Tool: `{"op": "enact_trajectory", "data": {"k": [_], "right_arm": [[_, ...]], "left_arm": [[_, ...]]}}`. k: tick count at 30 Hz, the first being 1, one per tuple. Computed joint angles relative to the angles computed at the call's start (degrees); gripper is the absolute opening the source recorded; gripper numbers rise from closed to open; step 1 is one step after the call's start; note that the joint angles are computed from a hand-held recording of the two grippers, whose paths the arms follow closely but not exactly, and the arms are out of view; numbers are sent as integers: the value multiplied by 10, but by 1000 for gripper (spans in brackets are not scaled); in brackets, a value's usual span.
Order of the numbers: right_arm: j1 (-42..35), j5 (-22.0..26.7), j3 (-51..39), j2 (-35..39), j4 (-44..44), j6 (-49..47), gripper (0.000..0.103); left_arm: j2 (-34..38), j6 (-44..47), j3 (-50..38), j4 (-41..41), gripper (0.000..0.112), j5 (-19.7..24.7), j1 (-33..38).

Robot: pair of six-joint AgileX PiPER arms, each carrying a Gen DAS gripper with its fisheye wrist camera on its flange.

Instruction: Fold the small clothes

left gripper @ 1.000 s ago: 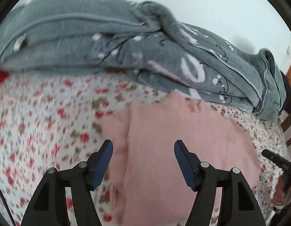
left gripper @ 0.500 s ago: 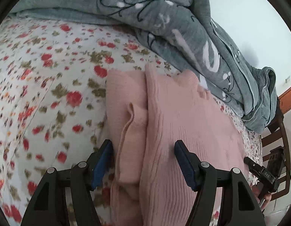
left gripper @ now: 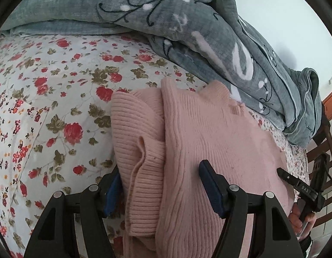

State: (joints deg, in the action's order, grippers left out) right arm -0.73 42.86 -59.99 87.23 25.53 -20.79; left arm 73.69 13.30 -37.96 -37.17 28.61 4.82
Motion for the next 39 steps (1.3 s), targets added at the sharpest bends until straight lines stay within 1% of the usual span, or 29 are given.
{"op": "enact_trajectory", "data": {"k": [4,8,10,12,14,16,17,18,20,25,26,27,29,32,34,36,37,39], "right_arm": [[-6,-14,8,1,18,-18,66],[5,-33,16,-2,5,-7,66],[8,-40,18,-2,3,-6,66],[8,-46,21,-2,7,-9,66],[10,-58,29,-5,9,-12,66],[16,-77,40,-11,4,-13,66],[23,-94,51,-16,1,-12,66],[25,-105,56,-17,4,-18,66],[24,-113,61,-18,15,-27,66],[15,-120,66,-17,45,-54,66],[13,-122,68,-18,54,-61,66],[10,-133,75,-19,82,-91,66],[5,-133,79,-22,102,-105,66],[-7,-128,83,-23,133,-128,65],[-8,-130,86,-24,141,-135,64],[-11,-128,86,-24,148,-140,62],[-13,-126,85,-23,152,-141,60],[-18,-121,81,-22,153,-141,56]], "left_arm": [[-2,-2,9,4,66,-22,-10],[0,-15,12,21,67,-39,-23],[0,-3,19,12,67,-52,-27],[-3,35,32,-22,68,-69,-26],[-6,55,41,-39,68,-83,-29],[-11,37,50,-22,68,-107,-45],[-13,23,53,-9,69,-115,-52],[-14,-2,55,15,69,-125,-61],[-16,-15,57,28,69,-132,-66],[-18,97,67,-82,69,-134,-48],[-18,101,68,-87,69,-135,-48],[-18,101,69,-87,69,-137,-50],[-18,107,69,-94,68,-139,-50],[-22,147,75,-134,67,-137,-45],[-25,217,82,-205,64,-130,-31],[-30,297,92,-288,56,-118,-12],[-31,315,96,-309,54,-115,-7],[-34,327,100,-326,48,-119,-7]]}}
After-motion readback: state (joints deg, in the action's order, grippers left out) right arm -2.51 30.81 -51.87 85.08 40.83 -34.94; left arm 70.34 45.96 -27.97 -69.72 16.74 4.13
